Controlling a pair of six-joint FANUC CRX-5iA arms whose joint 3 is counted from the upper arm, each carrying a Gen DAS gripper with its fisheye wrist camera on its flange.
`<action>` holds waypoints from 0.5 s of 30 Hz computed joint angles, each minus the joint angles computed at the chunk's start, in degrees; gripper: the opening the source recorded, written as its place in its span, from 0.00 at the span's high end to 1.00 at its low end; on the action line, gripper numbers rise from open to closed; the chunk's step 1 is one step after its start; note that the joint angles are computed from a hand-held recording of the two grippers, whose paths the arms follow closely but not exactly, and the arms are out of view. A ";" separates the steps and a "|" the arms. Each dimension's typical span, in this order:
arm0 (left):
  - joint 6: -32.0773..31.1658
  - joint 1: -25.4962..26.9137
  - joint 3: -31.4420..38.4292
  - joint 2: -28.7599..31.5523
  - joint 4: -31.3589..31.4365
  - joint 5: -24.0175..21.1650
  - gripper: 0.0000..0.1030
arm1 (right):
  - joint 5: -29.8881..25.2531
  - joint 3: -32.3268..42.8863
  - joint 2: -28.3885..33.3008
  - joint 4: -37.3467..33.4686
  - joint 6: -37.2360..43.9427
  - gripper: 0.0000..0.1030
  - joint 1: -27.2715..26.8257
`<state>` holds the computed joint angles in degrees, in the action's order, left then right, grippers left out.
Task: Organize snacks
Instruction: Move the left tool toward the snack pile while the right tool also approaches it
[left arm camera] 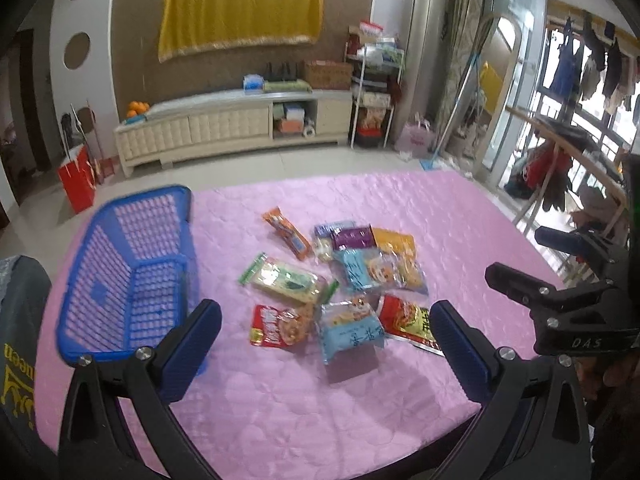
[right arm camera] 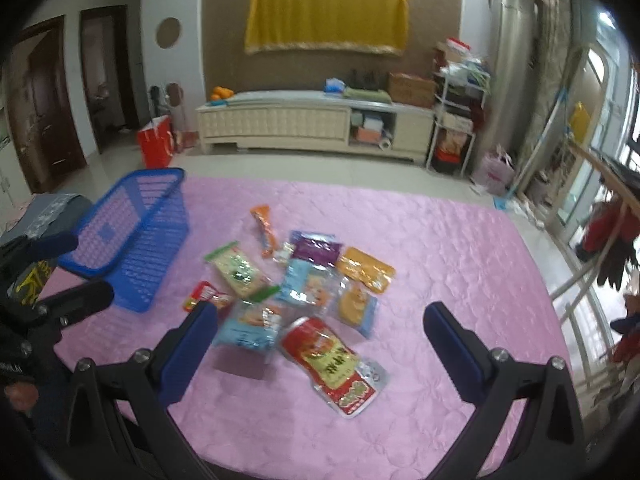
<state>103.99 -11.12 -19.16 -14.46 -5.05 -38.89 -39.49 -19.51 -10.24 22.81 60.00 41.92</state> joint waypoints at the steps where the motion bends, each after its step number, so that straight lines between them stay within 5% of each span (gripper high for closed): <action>1: -0.09 -0.06 0.41 1.03 0.27 -0.27 0.00 | 0.02 0.54 0.57 -1.58 0.98 0.00 -0.79; 15: -4.47 0.95 6.23 17.62 8.45 -3.17 0.00 | -1.03 4.97 9.95 -10.92 6.50 0.00 -7.44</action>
